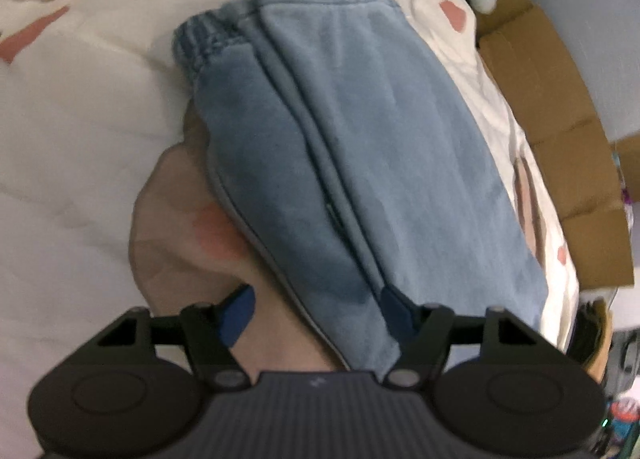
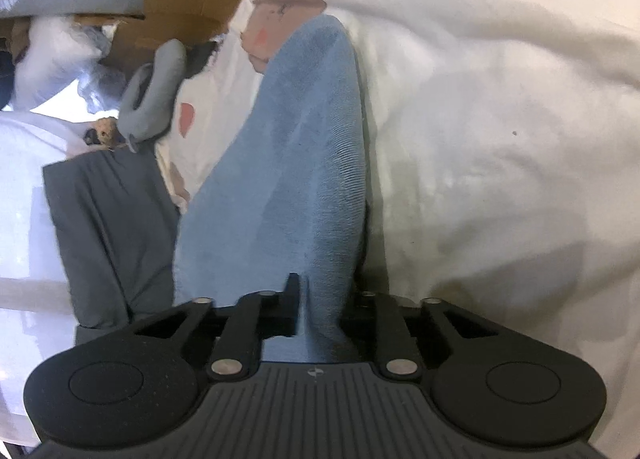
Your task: Fold clothes
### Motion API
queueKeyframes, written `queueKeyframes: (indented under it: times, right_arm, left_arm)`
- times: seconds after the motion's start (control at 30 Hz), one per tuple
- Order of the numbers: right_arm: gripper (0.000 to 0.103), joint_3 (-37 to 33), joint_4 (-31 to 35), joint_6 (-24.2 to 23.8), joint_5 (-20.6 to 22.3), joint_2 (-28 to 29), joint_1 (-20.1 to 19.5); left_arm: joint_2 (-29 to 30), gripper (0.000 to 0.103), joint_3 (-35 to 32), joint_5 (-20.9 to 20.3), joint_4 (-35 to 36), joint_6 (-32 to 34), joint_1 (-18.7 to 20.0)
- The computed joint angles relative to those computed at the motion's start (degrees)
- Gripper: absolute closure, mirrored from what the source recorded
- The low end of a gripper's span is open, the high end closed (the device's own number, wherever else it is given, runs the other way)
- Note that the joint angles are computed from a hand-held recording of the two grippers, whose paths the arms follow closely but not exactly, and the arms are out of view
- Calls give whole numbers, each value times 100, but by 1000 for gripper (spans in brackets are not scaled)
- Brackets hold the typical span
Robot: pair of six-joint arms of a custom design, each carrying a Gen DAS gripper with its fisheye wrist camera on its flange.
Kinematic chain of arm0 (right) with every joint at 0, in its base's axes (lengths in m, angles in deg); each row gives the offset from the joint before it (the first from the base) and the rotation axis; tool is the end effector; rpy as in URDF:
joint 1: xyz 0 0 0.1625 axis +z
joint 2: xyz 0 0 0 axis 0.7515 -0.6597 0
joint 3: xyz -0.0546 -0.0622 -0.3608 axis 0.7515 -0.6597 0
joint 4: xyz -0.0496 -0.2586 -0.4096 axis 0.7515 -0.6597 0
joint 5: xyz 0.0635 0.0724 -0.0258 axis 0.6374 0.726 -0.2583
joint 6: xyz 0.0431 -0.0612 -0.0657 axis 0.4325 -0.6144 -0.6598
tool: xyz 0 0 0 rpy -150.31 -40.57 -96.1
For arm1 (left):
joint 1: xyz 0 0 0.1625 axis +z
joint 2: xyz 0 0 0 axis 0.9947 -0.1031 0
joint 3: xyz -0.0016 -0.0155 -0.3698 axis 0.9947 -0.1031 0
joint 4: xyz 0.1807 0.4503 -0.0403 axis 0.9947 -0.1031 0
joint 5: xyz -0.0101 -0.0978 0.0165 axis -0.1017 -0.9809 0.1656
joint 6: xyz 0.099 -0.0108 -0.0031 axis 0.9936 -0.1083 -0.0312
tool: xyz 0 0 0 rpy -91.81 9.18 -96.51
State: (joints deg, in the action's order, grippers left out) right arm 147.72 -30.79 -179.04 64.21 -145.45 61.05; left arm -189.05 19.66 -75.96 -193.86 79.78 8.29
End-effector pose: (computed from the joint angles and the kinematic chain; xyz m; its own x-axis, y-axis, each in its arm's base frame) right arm 0.2127 -0.2851 -0.0493 -0.7985 0.4496 -0.4004 0.5993 0.5302 -0.5998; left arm 0.1755 -0.5044 0.4060 -0.9698 0.0578 -0.2370 0.1042 0.9766 -0.1883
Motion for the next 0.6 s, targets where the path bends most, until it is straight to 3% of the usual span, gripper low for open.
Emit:
queueKeyframes:
  times: [0.07,0.17,0.23,0.3,0.6]
  right_arm:
    - [80,-189,204,9,73,189,18]
    - [91,-505,611,54,318,399,162]
    - [96,-518,655,56,362,356,219]
    - [97,-536,731,81,408,313,286]
    - [98,-765,1393,15,576,71,537]
  left_arm:
    - [-60,32,111,-135,-260,-88,69]
    - [-154,34,231,-183,-411,-152,94]
    - [-216,46,308,-206,-499,-192,107]
    - [-173,77,251,-253,-327,-265,125]
    - [-416,91,440,-8,-216,-617,-142]
